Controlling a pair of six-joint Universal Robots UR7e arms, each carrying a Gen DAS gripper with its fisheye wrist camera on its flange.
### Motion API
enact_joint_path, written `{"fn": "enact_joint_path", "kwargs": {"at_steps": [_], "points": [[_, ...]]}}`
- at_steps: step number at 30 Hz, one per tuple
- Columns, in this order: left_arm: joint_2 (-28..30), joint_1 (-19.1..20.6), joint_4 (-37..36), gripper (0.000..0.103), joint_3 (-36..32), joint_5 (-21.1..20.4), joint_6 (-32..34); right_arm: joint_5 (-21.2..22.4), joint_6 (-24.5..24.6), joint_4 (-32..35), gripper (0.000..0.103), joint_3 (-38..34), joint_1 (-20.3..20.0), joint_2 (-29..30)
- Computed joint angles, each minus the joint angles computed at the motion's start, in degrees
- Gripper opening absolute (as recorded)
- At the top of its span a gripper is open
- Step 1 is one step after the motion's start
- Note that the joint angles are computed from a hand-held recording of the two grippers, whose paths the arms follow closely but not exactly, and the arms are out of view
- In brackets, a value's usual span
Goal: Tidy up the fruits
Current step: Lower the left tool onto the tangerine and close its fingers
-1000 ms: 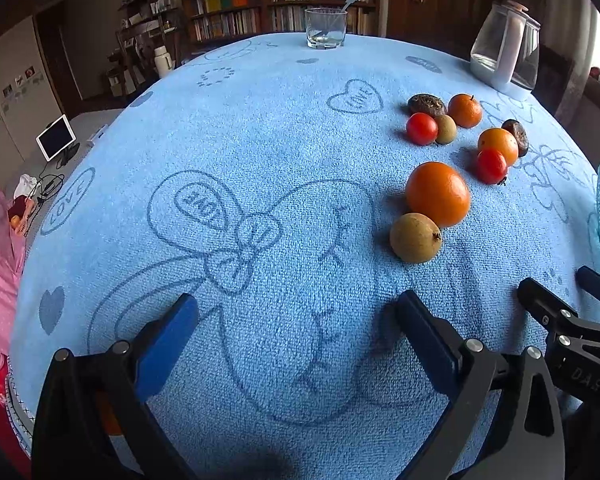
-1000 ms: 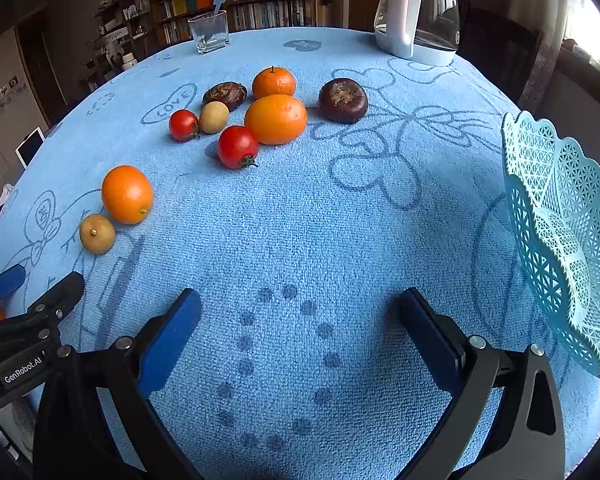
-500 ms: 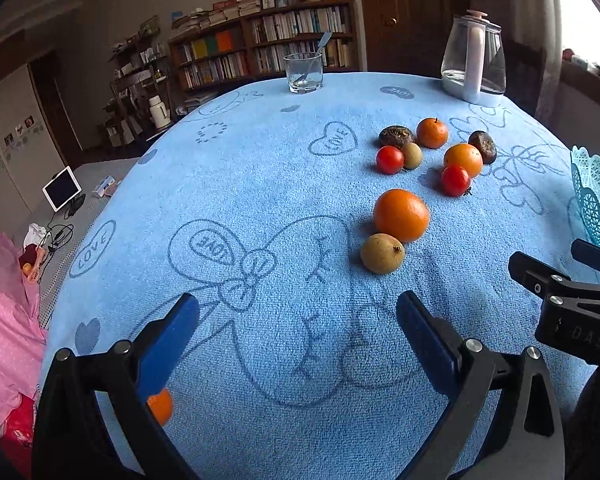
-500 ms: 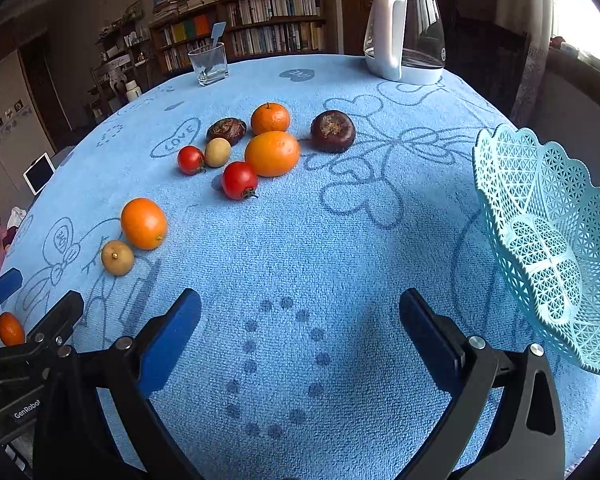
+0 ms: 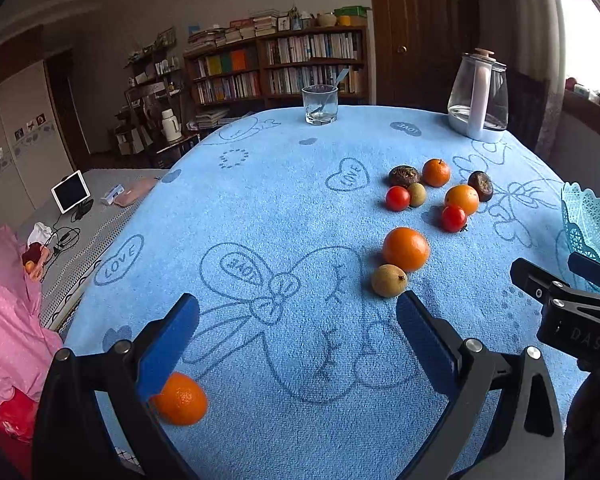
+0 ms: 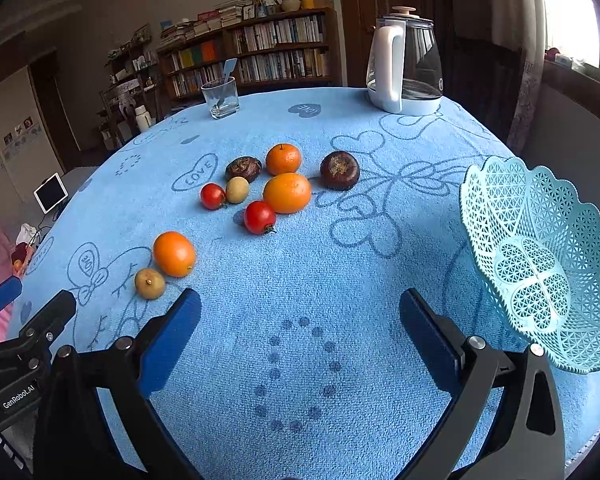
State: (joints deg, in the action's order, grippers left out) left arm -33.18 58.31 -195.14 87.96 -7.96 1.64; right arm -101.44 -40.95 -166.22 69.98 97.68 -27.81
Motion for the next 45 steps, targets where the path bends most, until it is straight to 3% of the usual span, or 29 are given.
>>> {"fn": "enact_joint_path", "kwargs": {"at_steps": [10, 15, 27, 36, 40, 45], "points": [[0.75, -1.21, -6.53, 0.098, 0.10, 0.82, 5.42, 1.54, 0.17, -1.38, 0.101, 2.09, 0.18, -1.48], [-0.31, -1.19, -4.76, 0.098, 1.75, 1.23, 2.54, 1.60, 0.05, -1.11, 0.101, 2.32, 0.25, -1.62], [-6.39, -0.72, 8.54, 0.098, 9.83, 1.89, -15.28, 1.56, 0.84, 0.27, 0.101, 1.90, 0.09, -1.61], [-16.79, 0.09, 29.17, 0.098, 19.31, 1.64, -40.70, 1.13, 1.31, 1.16, 0.101, 1.63, 0.00, -1.39], [-19.16, 0.18, 34.49, 0.098, 21.41, 0.76, -46.34, 1.13, 0.98, 1.36, 0.101, 1.78, 0.05, -1.44], [-19.25, 0.46, 35.95, 0.098, 21.96, -1.96, -46.97, 0.95, 1.24, 1.56, 0.101, 1.52, -0.02, -1.31]]}}
